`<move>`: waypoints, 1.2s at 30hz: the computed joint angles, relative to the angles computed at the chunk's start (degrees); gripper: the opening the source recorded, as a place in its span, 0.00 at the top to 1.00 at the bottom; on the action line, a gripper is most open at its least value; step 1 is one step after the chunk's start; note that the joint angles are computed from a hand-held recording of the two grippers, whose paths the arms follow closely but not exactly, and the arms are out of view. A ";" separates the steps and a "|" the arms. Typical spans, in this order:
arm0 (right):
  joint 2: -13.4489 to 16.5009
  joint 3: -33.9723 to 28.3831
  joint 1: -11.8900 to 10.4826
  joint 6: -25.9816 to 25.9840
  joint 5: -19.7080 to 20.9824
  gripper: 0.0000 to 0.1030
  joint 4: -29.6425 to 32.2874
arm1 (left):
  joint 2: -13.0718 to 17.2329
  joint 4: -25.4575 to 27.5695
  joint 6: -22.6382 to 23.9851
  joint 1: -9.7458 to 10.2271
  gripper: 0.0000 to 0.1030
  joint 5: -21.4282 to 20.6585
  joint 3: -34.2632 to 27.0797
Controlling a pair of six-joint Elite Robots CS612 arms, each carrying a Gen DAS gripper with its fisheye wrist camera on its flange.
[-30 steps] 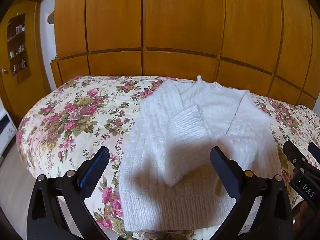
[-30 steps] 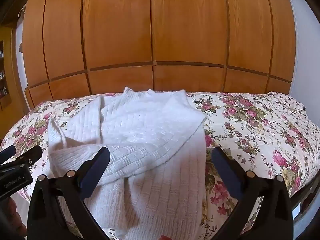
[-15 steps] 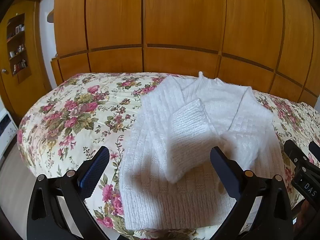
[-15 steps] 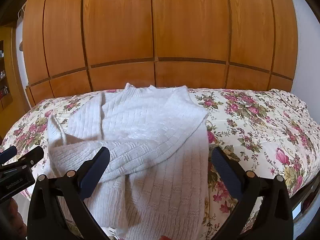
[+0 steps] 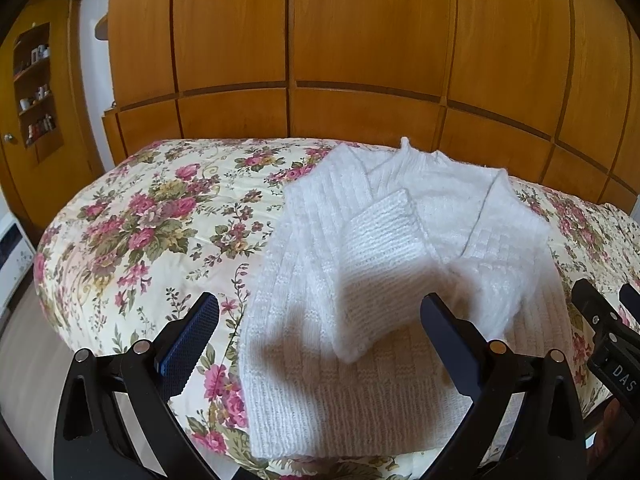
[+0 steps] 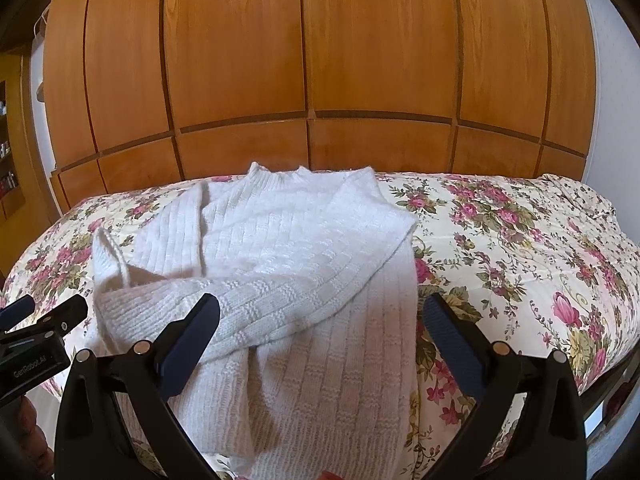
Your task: Fold small clothes
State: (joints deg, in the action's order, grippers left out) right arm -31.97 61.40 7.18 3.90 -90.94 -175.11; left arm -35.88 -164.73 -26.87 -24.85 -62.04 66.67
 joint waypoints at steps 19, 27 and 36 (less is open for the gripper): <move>0.15 0.08 -0.52 0.25 2.79 0.02 -1.24 | -0.04 0.76 -0.58 0.20 0.03 -0.88 0.09; 0.55 -0.39 -1.56 -0.21 11.85 0.14 1.43 | 0.19 -5.14 -5.72 2.67 0.03 -11.57 1.16; 4.39 -8.14 -3.57 7.71 26.45 0.22 17.54 | 1.17 -6.37 -16.76 4.25 0.03 -12.20 1.88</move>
